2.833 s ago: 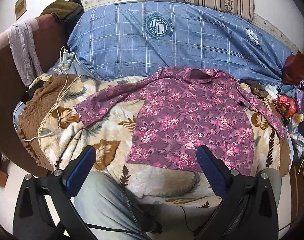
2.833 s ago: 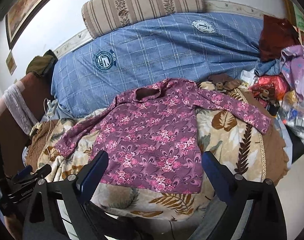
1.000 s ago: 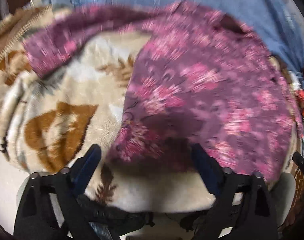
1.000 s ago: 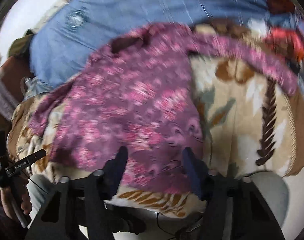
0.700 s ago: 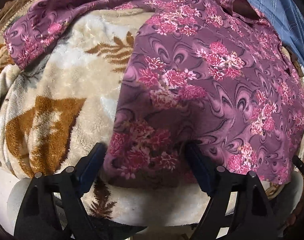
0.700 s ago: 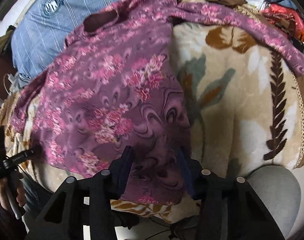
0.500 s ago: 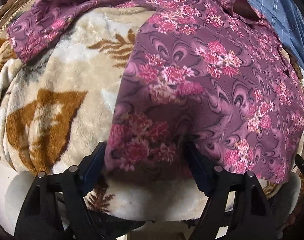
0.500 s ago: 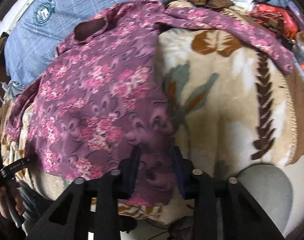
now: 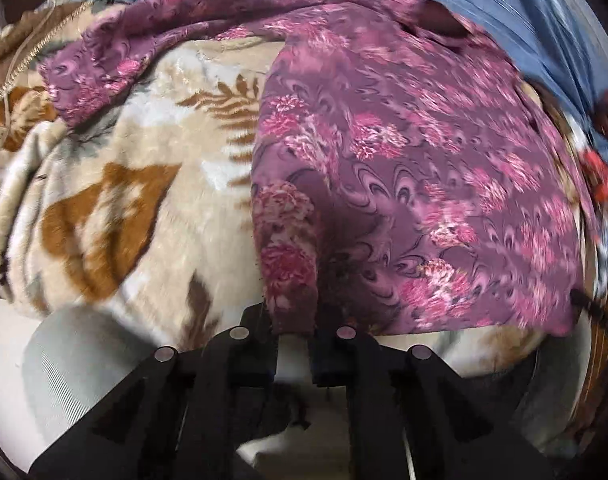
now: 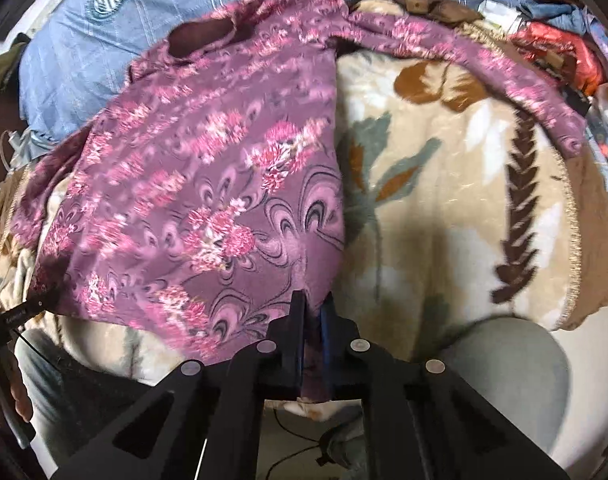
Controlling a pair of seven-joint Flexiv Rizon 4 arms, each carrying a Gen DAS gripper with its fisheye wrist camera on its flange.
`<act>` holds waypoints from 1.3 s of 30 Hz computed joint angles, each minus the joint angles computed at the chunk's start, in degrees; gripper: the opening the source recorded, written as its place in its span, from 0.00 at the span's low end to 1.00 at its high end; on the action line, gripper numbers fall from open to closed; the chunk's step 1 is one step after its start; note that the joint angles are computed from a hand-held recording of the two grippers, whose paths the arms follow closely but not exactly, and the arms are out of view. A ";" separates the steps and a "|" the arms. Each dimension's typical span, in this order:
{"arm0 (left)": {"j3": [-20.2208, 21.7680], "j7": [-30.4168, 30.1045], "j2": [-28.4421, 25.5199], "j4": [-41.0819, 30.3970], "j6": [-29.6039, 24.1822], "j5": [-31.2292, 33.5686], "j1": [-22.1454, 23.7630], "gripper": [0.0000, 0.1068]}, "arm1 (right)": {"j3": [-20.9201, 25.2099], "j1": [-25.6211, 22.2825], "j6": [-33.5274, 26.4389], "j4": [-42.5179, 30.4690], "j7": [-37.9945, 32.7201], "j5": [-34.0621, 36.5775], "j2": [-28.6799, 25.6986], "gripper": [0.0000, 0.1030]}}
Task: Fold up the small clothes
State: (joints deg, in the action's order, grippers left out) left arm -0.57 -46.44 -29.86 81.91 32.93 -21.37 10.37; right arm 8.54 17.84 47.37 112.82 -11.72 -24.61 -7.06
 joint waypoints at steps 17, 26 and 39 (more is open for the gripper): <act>0.65 1.74 7.55 5.26 0.03 -1.05 1.65 0.55 | -0.30 -0.72 -0.61 2.09 4.41 -3.61 6.08 0.52; -5.36 1.43 7.03 -0.82 -7.43 -14.95 -2.53 0.63 | -2.85 -14.45 15.85 10.13 33.47 -32.22 11.66 0.60; -11.06 -14.66 -17.65 -35.98 -22.33 -6.48 -21.26 0.64 | -9.14 -29.48 21.16 16.79 60.86 -45.87 10.16 0.63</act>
